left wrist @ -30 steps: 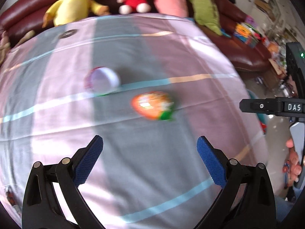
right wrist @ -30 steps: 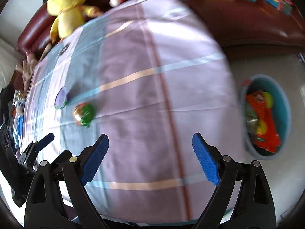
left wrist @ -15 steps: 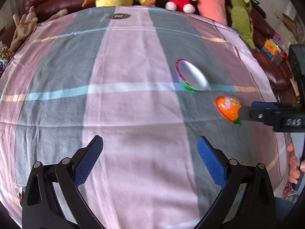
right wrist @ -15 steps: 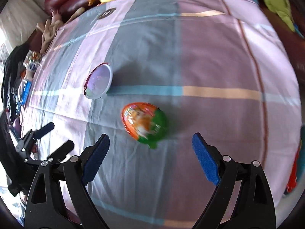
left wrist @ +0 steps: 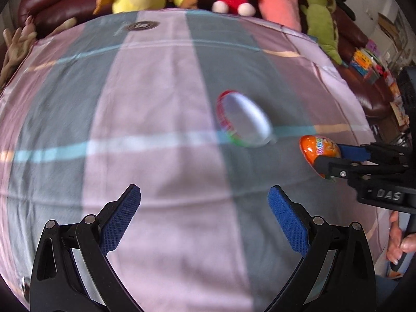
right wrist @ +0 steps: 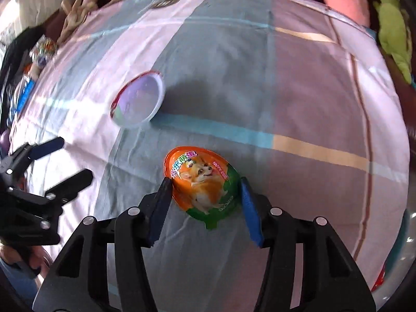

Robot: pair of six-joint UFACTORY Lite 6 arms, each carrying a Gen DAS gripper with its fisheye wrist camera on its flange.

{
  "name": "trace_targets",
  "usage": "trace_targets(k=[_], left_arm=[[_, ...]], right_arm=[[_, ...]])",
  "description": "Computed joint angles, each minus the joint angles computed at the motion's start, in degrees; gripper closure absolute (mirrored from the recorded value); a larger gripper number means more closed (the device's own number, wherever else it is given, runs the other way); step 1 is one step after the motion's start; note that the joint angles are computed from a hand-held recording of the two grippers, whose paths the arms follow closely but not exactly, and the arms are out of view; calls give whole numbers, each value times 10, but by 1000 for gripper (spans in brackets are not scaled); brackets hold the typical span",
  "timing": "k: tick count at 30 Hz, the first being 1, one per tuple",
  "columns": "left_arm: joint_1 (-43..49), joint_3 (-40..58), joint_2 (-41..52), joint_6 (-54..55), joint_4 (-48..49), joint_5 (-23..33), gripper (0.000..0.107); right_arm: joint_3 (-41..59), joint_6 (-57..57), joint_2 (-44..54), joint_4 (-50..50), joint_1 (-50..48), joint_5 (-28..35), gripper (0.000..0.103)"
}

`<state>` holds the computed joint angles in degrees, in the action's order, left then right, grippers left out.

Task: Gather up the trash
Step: 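Grasp the clear red-rimmed plastic cup with the left gripper while the right holds the egg, then carry the cup and egg toy over the teal bucket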

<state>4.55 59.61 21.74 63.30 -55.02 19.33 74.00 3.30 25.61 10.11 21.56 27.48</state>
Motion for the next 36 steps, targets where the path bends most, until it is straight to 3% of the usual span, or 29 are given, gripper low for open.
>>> trace_targets(k=[6,8,9,12,18,24,30,36], left_arm=[[-61,142,100,-177,100,20,8],[-78,176,126,-232,142,12,13],[-86,192,139,-261,167,11,28],[-107,201,145,-349,254,-22,56],[-120,182,120,-389,276,-21,57],[-203,164,76,-458,332,-22,57],[-305,192,78,-558,399,-10,57],[-415,287,132,-686,502,27,57]], right_arm=[[-41,-52,-56,52,-75,7,53],[-56,-73,-70,68,-97,8,53],[-56,-76,-70,73,-100,8,53],[-73,-114,-81,103,-125,10,53],[-112,-196,-107,180,-170,6,53],[-164,-290,-166,253,-242,21,53],[-218,-386,-246,298,-377,66,53],[-242,-498,-282,326,-550,128,53]])
